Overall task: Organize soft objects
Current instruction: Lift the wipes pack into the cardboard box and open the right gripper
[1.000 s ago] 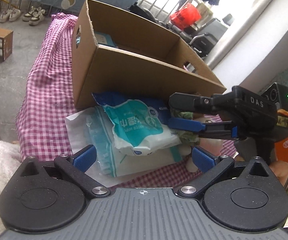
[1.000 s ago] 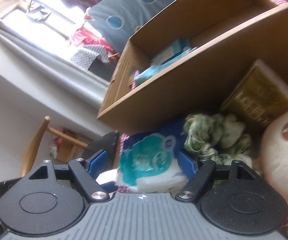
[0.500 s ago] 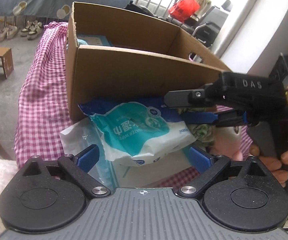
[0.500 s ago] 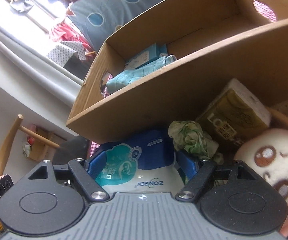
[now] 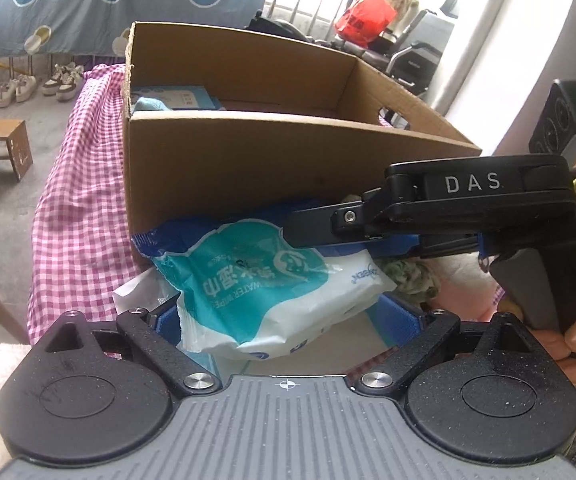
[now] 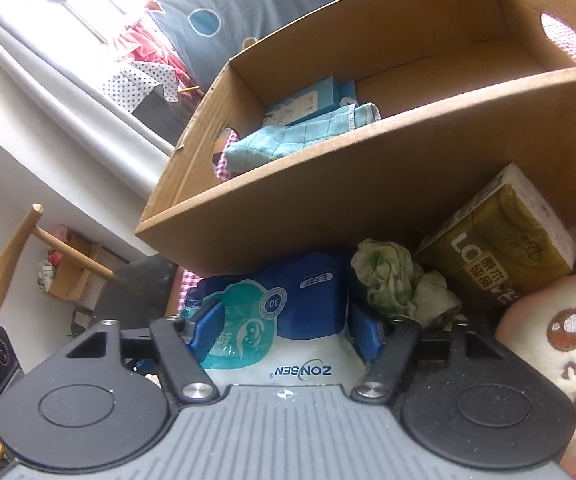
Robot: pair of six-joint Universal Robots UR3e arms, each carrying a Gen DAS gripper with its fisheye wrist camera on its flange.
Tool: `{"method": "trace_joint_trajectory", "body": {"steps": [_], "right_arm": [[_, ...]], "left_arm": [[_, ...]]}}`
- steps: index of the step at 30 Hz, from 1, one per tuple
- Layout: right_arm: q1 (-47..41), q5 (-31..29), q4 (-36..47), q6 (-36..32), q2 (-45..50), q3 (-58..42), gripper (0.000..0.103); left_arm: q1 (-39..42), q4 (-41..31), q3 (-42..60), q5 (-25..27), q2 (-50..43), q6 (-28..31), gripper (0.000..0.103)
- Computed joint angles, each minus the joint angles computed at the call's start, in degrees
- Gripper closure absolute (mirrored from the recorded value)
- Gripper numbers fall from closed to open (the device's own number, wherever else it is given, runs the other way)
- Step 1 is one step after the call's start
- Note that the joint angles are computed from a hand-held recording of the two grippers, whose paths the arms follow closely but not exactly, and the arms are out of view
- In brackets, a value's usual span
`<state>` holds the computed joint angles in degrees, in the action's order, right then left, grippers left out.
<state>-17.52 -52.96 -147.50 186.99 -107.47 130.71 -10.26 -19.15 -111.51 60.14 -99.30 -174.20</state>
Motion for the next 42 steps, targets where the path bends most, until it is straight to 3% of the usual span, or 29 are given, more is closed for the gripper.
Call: {"method": "trace_joint_trajectory", "body": {"steps": [11,22,27,32,42], "right_arm": [[-0.3,5.9,2.5,0.3,-3.2,0.0,0.034],[2.7,12.8,-0.3,2.5,2.7,-9.5,0.034],[2.3,13.7,-3.7,4.1,5.1,-14.9,0.034],[-0.9,15.5,-1.8,2.4,7.1,-19.7,0.034],[-6.7,15.4,11.2,-6.6,15.9,-29.9,0.034]], "left_arm": [[3.2,2.5,-5.9,-0.5,8.5,-2.0,0.007],[6.0,5.9,-4.0,1.3,14.4,-4.3,0.006],[4.2,9.1,2.4,2.8,9.7,-5.3,0.006],[1.2,10.7,10.6,3.9,2.4,-5.7,0.006],[-1.5,1.1,27.6,1.8,-13.1,-9.1,0.007]]}}
